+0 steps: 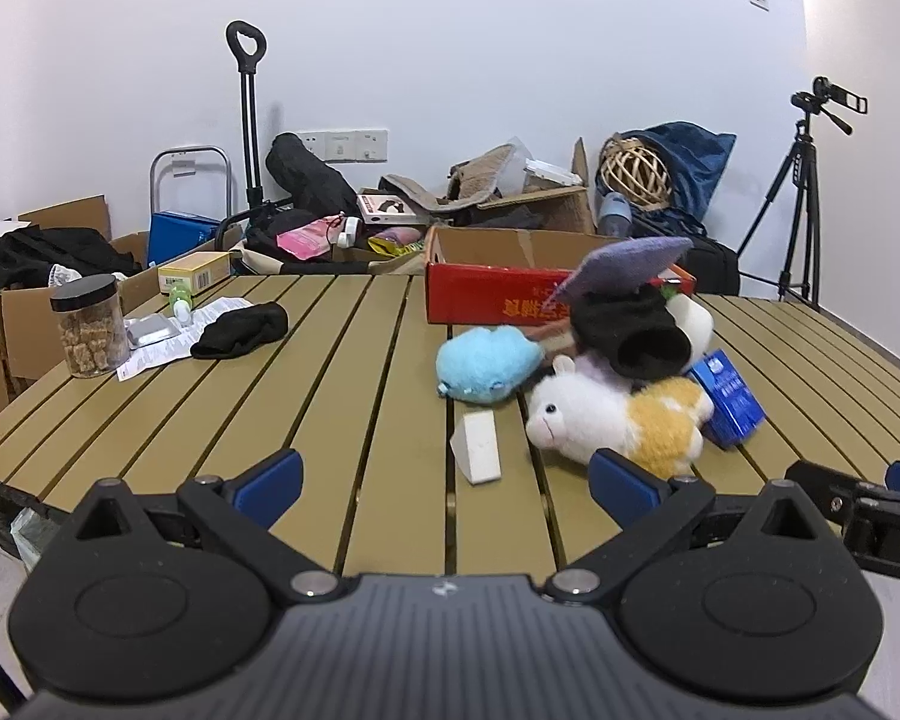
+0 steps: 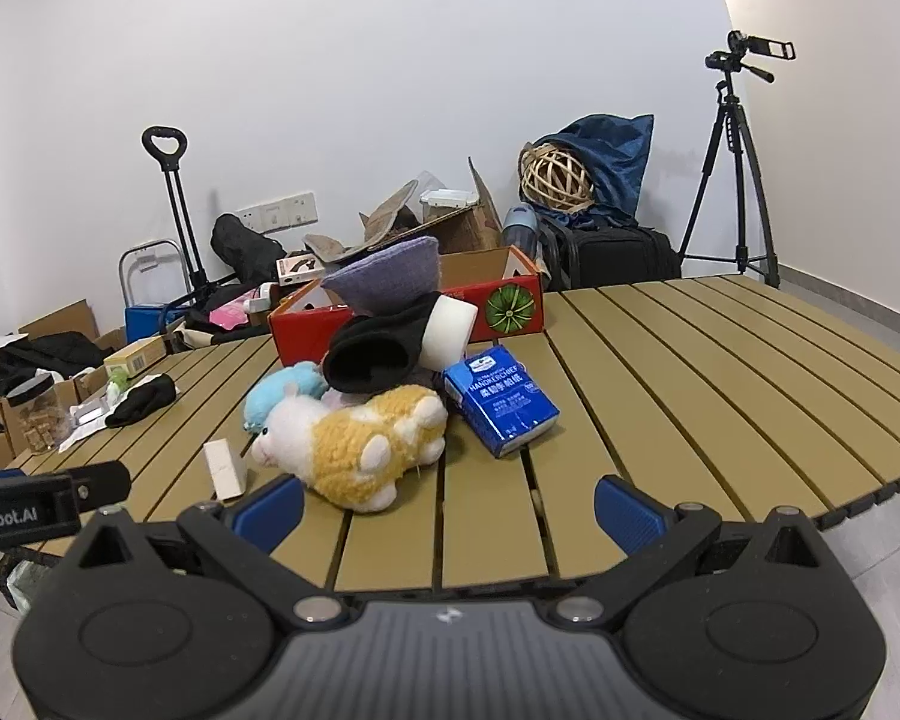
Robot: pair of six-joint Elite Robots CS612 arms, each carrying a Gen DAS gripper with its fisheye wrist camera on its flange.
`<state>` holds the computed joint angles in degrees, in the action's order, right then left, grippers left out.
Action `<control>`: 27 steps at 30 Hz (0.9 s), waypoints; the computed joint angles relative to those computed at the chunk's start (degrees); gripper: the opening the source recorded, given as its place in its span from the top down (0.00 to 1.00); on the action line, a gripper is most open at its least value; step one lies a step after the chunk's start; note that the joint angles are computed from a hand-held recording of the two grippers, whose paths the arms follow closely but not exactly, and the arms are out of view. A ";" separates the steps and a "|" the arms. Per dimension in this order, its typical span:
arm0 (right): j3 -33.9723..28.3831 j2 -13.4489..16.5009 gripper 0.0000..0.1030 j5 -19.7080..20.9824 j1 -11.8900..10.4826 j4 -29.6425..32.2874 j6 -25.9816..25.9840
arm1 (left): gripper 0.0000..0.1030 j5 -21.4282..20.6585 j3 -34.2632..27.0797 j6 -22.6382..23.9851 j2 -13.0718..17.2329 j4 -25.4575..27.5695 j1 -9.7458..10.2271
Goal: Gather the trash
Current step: 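Move both tools toward the plush toys and white paper on the table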
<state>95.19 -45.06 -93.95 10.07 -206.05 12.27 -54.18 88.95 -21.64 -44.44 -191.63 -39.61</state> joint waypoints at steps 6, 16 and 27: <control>-2.66 1.23 0.00 0.20 -0.07 0.92 -1.67 | 0.00 -1.51 -2.26 -1.17 1.21 0.36 1.01; -6.71 3.64 0.00 -0.95 -0.40 2.37 -2.54 | 0.00 -2.35 -5.64 -0.46 3.23 3.39 1.89; -11.51 6.81 0.00 3.48 0.21 3.55 -5.69 | 0.00 -2.48 -6.87 -2.59 4.16 6.93 3.37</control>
<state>83.68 -38.25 -90.47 10.28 -202.50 6.58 -56.66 82.09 -24.23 -40.28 -184.70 -36.25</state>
